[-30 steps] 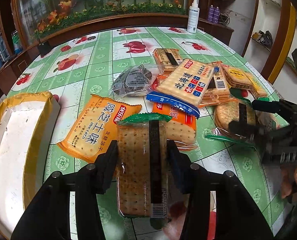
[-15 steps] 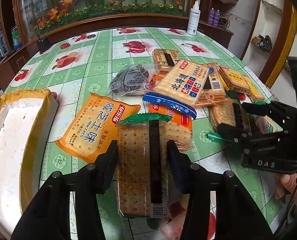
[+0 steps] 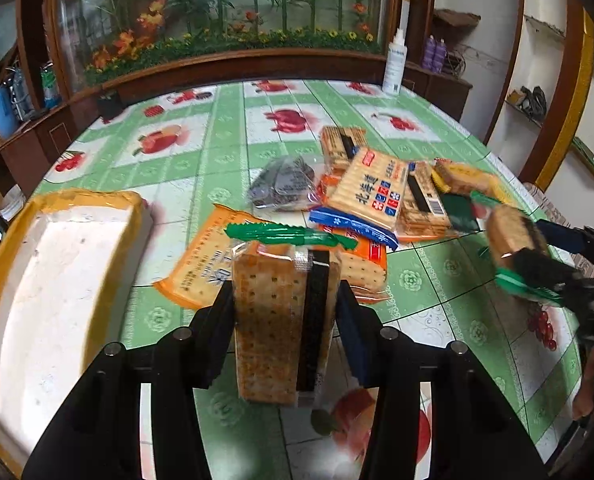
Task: Organize snacks
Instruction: 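Carry both held cracker packs over to the yellow-rimmed white tray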
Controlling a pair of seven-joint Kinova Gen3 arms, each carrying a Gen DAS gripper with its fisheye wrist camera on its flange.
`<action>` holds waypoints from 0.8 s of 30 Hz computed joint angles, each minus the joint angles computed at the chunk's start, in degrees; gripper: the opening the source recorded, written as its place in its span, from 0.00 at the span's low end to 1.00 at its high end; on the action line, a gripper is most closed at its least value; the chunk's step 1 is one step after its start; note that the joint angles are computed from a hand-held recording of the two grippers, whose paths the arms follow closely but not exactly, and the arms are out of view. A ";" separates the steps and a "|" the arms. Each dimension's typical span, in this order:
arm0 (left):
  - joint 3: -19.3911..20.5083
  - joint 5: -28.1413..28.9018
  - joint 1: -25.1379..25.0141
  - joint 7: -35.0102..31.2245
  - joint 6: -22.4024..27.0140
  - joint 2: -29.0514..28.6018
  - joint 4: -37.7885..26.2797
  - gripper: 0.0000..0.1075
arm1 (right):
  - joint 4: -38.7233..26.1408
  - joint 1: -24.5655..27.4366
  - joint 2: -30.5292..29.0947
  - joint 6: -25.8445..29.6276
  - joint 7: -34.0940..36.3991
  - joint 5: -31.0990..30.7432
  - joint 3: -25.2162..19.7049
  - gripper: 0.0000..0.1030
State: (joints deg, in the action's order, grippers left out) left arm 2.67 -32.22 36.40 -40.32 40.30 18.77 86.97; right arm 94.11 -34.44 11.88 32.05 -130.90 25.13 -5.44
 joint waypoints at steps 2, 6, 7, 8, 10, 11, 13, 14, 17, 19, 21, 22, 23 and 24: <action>-0.27 -0.43 0.12 0.98 -0.66 -1.37 1.42 0.42 | 1.29 -1.09 -2.03 -0.53 -2.42 2.01 0.30 0.75; -0.35 -2.50 0.01 4.63 -1.88 -4.93 5.29 0.42 | 1.56 -1.29 -3.98 -1.33 -3.48 3.31 -1.32 0.75; -0.36 -3.58 -0.04 6.06 -2.34 -6.06 6.58 0.42 | 1.32 -1.49 -4.05 -1.24 -3.93 3.98 -1.68 0.75; -0.08 -4.33 -0.38 7.05 -2.51 -6.87 7.44 0.42 | 1.01 -1.58 -4.11 -1.42 -3.85 4.10 -2.14 0.75; 0.57 -6.01 -1.02 9.35 -2.46 -8.77 9.25 0.42 | 0.50 -1.61 -4.05 -2.20 -3.33 3.68 -2.93 0.75; 0.86 -6.95 -1.46 10.55 -2.52 -9.96 10.31 0.42 | 0.30 -1.78 -3.89 -2.44 -3.19 3.53 -3.16 0.75; 1.85 -8.14 -2.49 11.84 -2.05 -11.35 11.49 0.42 | -0.72 -1.97 -3.12 -3.12 -1.70 2.15 -3.87 0.75; 2.32 -8.95 -2.94 12.54 -1.37 -12.15 12.05 0.42 | -1.12 -2.35 -2.78 -3.21 -1.23 1.81 -3.95 0.75; 3.89 -11.63 -4.12 15.79 0.42 -13.77 13.40 0.42 | -2.99 -3.56 -1.09 -3.51 0.92 0.27 -4.36 0.75; 4.86 -13.44 -5.18 17.97 1.69 -15.07 14.63 0.42 | -4.31 -4.39 0.22 -4.08 2.93 -1.31 -4.67 0.74; 5.72 -14.53 -6.68 19.49 2.37 -16.53 16.11 0.42 | -5.67 -4.89 1.48 -4.44 5.41 -3.58 -5.02 0.74; 6.17 -14.81 -7.50 20.09 2.75 -17.22 16.76 0.42 | -6.71 -4.95 2.43 -4.82 7.16 -5.19 -5.53 0.74; 6.57 -14.93 -8.40 20.50 3.34 -17.83 17.33 0.42 | -7.34 -4.98 3.05 -5.15 8.73 -6.65 -5.74 0.74; 6.88 -15.06 -9.41 21.10 3.50 -18.57 18.16 0.42 | -8.37 -5.08 3.97 -5.31 10.44 -8.15 -6.11 0.74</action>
State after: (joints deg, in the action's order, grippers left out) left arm 9.55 -47.28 27.00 -19.22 43.80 0.20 105.13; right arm 85.74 -39.52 15.85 26.74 -120.46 16.99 -11.55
